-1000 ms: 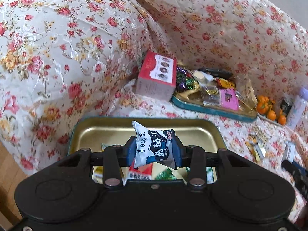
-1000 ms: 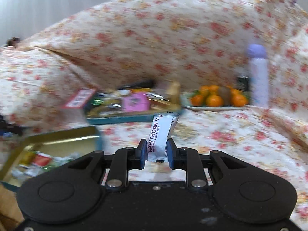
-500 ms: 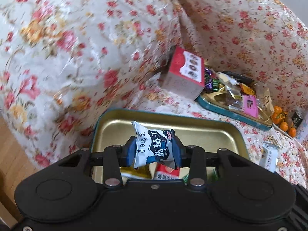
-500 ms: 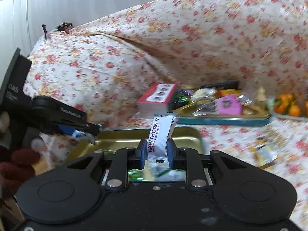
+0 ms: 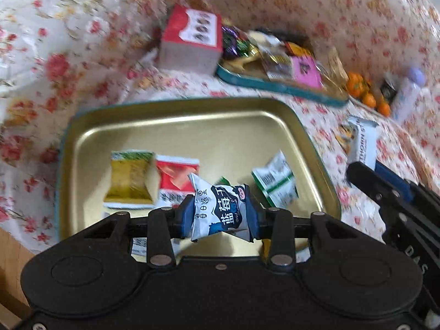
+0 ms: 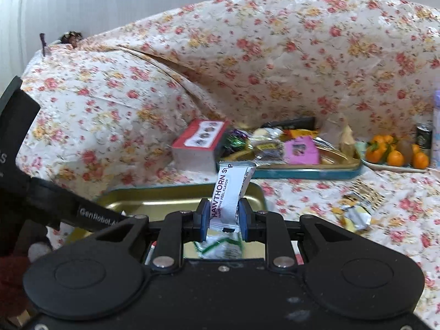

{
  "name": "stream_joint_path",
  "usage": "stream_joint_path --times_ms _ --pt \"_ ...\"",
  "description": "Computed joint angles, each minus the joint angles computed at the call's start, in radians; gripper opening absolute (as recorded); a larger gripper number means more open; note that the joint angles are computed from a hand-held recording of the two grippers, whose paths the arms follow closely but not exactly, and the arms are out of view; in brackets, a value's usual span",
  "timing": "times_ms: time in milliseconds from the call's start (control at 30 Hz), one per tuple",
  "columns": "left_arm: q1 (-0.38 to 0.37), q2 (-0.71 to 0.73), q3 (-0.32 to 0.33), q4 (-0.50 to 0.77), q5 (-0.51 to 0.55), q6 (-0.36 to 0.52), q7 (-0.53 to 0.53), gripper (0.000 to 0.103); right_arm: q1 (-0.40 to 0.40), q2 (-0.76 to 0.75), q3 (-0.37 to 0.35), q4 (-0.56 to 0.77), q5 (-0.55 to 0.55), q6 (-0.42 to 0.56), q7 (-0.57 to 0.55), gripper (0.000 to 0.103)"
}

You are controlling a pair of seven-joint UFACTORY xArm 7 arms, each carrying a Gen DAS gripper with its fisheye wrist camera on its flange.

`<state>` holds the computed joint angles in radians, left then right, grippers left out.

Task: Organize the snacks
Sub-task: 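Lower both packets into the tin tray and open both grippers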

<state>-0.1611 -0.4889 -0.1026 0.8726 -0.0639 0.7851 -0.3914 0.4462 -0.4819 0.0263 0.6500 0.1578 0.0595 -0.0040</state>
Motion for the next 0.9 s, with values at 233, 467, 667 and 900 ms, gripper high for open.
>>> stream_joint_path --times_ms 233,467,667,900 --pt "-0.011 0.002 -0.003 0.01 0.004 0.027 0.04 0.049 -0.039 -0.025 0.022 -0.018 -0.024 0.065 0.004 0.023" --pt "0.015 -0.025 -0.012 -0.008 0.022 -0.016 -0.017 0.049 -0.082 -0.03 0.067 -0.018 -0.06 0.129 0.009 0.023" --pt "0.032 -0.033 -0.027 -0.008 0.057 -0.038 -0.063 0.049 -0.094 -0.03 0.08 -0.016 -0.076 0.175 0.012 0.024" --pt "0.027 -0.021 -0.025 0.0 0.063 -0.025 -0.084 0.049 -0.084 -0.031 0.074 -0.008 -0.066 0.205 -0.005 0.024"
